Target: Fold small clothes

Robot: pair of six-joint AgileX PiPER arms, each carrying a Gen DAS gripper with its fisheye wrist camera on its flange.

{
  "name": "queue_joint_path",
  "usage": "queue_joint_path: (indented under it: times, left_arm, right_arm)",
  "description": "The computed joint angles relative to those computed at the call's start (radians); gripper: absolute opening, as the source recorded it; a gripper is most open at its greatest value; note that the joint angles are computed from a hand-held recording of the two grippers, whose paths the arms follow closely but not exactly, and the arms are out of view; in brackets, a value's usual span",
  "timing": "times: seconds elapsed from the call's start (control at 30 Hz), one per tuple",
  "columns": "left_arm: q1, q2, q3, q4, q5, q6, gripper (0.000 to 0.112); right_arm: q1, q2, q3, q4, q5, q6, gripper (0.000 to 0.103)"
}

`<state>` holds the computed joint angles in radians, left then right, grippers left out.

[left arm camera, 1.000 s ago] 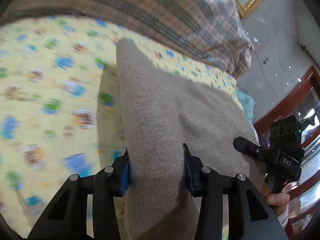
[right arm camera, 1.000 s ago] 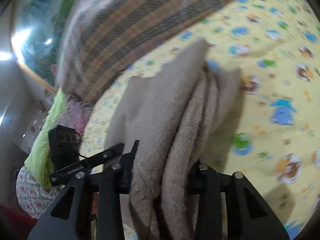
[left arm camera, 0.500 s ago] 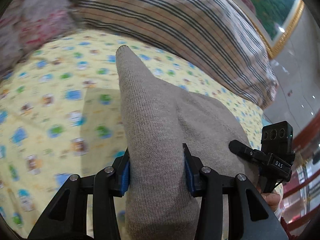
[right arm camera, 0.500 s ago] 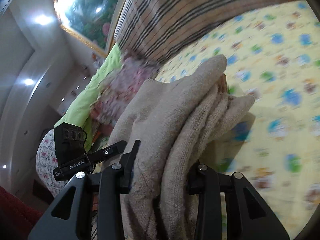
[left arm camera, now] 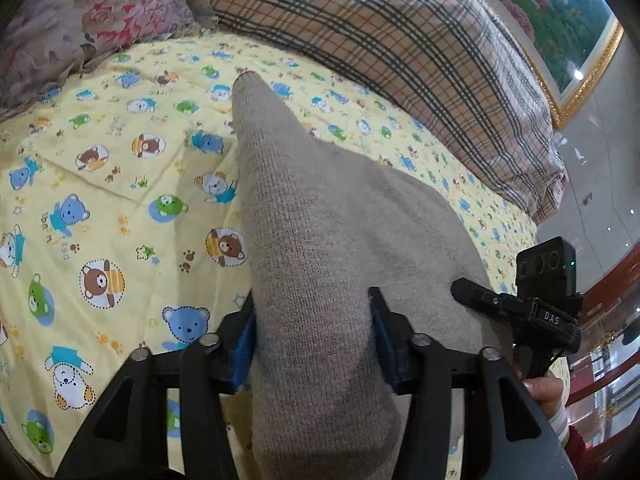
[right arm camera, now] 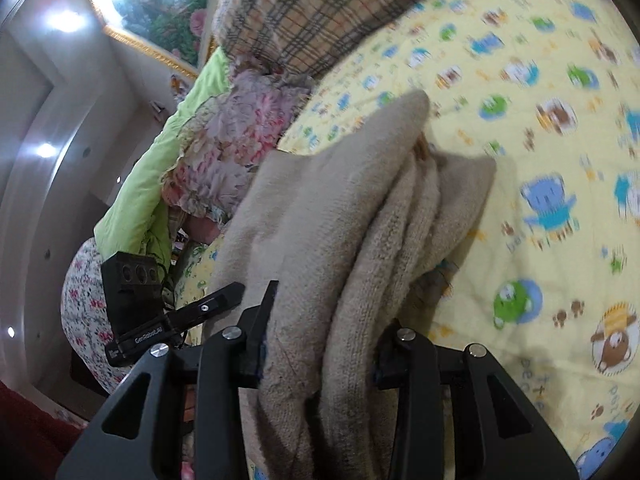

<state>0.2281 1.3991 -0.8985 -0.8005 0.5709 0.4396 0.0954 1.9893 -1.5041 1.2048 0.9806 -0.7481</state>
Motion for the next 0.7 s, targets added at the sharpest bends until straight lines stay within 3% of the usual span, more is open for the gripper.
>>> queue_joint_path:
  times: [0.17,0.23,0.37,0.5,0.6,0.7]
  left_arm:
    - [0.001,0.023,0.015,0.013,-0.016,-0.026,0.083]
    - [0.007,0.023,0.025,0.027,-0.019,-0.047,0.088]
    - [0.029,-0.008,0.02,0.066,0.019,-0.08,0.088]
    - [-0.002,-0.068,-0.019,0.258,0.012,-0.246,0.087]
    - [0.002,-0.094,-0.046,0.326,0.007,-0.328,0.087]
    - [-0.013,-0.083,-0.088,0.465,-0.005,-0.484,0.087]
  right_arm:
    - [-0.005,0.002,0.049,0.016,-0.042,0.008,0.054]
    - [-0.002,-0.016,0.069,0.006,-0.067,0.012,0.057]
    - [0.005,-0.068,0.073,-0.07,-0.11,0.092,0.06]
    - [-0.03,-0.152,0.092,-0.064,-0.163,0.102,0.06]
    - [-0.043,-0.184,0.076,-0.062,-0.175,0.098,0.06]
    - [-0.015,-0.173,0.009,-0.186,-0.174,0.191,0.059]
